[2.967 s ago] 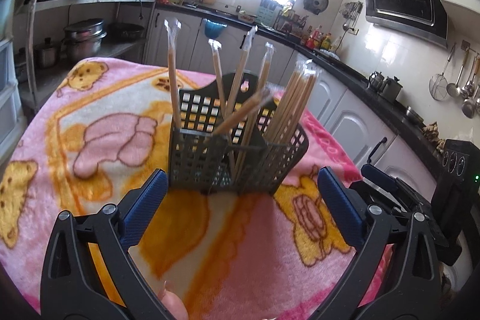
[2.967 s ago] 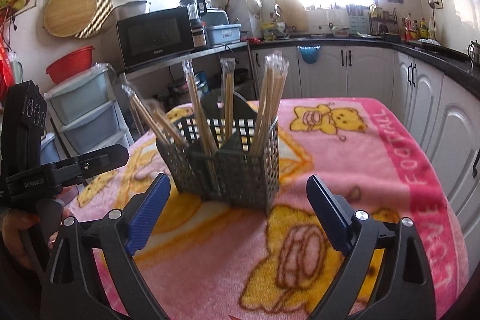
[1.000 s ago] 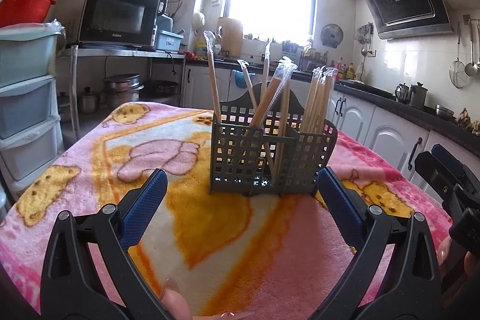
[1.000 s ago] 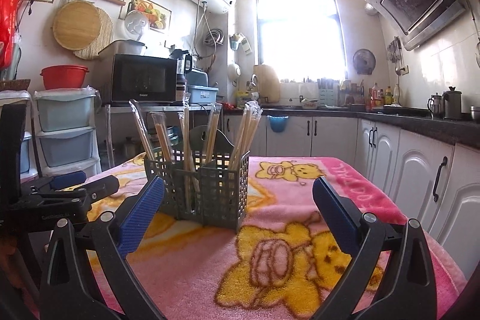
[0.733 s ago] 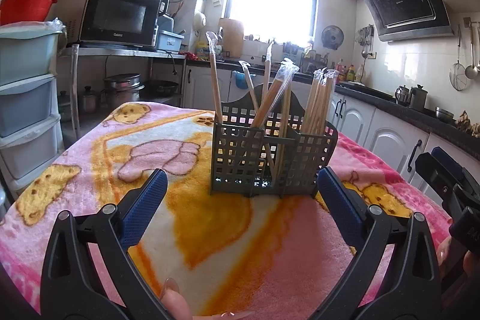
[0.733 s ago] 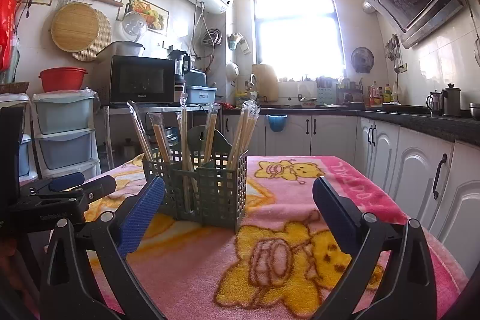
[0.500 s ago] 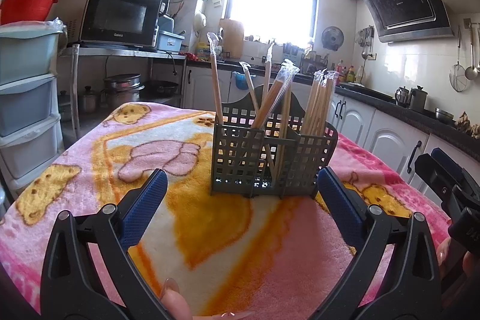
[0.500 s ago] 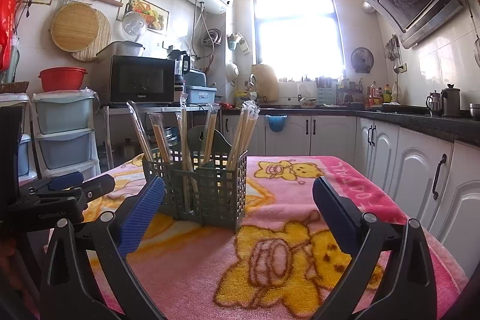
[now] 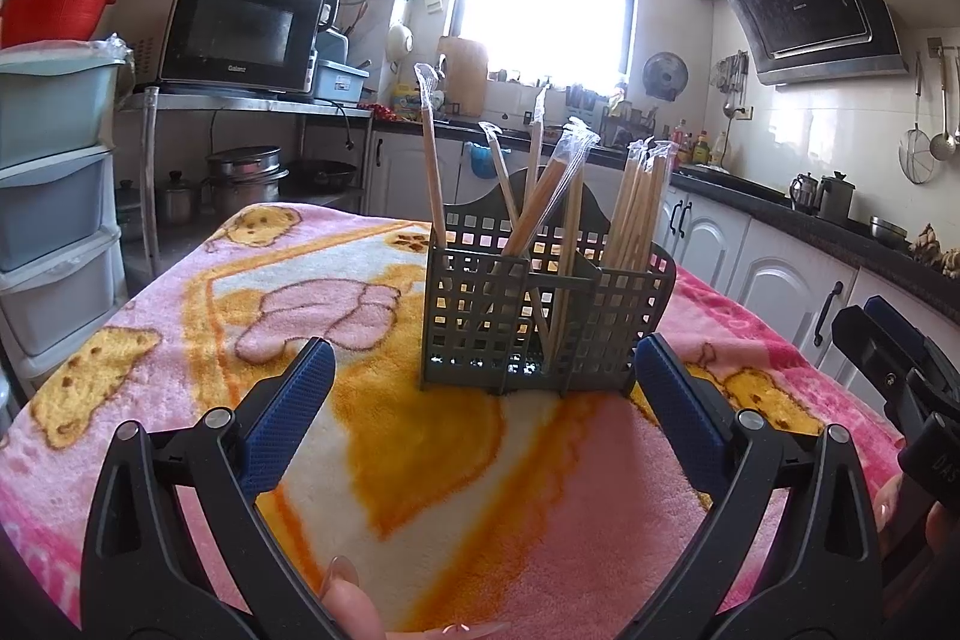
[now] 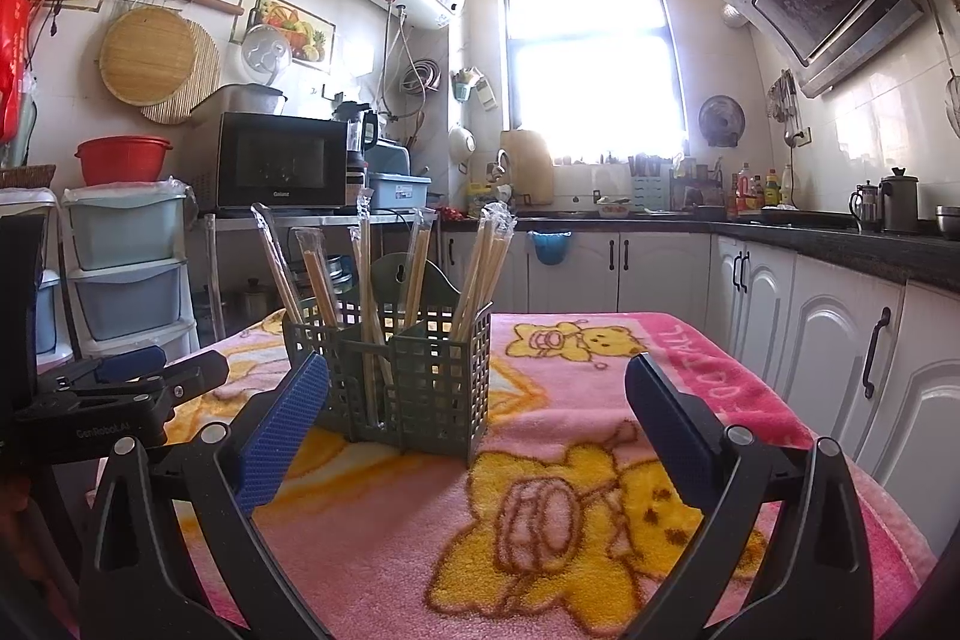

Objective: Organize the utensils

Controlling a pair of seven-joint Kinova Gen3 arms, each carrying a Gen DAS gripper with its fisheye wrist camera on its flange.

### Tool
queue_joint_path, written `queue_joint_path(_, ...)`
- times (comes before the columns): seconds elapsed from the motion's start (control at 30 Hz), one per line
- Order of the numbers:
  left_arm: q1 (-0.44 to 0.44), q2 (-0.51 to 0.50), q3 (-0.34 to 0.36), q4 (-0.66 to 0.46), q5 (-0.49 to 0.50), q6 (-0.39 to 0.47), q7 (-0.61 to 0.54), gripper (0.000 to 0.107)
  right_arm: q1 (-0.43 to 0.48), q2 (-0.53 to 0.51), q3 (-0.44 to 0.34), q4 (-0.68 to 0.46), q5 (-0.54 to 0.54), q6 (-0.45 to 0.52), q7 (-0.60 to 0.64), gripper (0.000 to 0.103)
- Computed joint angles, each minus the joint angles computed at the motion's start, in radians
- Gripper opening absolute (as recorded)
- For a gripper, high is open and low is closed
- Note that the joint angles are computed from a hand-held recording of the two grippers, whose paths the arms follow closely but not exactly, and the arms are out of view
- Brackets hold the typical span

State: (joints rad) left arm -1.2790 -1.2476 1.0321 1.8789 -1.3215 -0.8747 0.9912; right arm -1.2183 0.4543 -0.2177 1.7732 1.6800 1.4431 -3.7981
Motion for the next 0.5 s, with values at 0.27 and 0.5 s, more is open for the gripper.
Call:
queue_joint_path(0.27,-0.002,-0.002,-0.001,-0.001,0.001,-0.002,0.001,0.093,-0.001,-0.002,-0.002,0.002,-0.003,0.0,0.003,0.097)
queue_joint_path(0.5,-0.003,-0.003,-0.003,-0.002,0.0,-0.006,0.003,0.093,0.0,-0.003,-0.002,0.002,-0.003,-0.001,0.003,0.097)
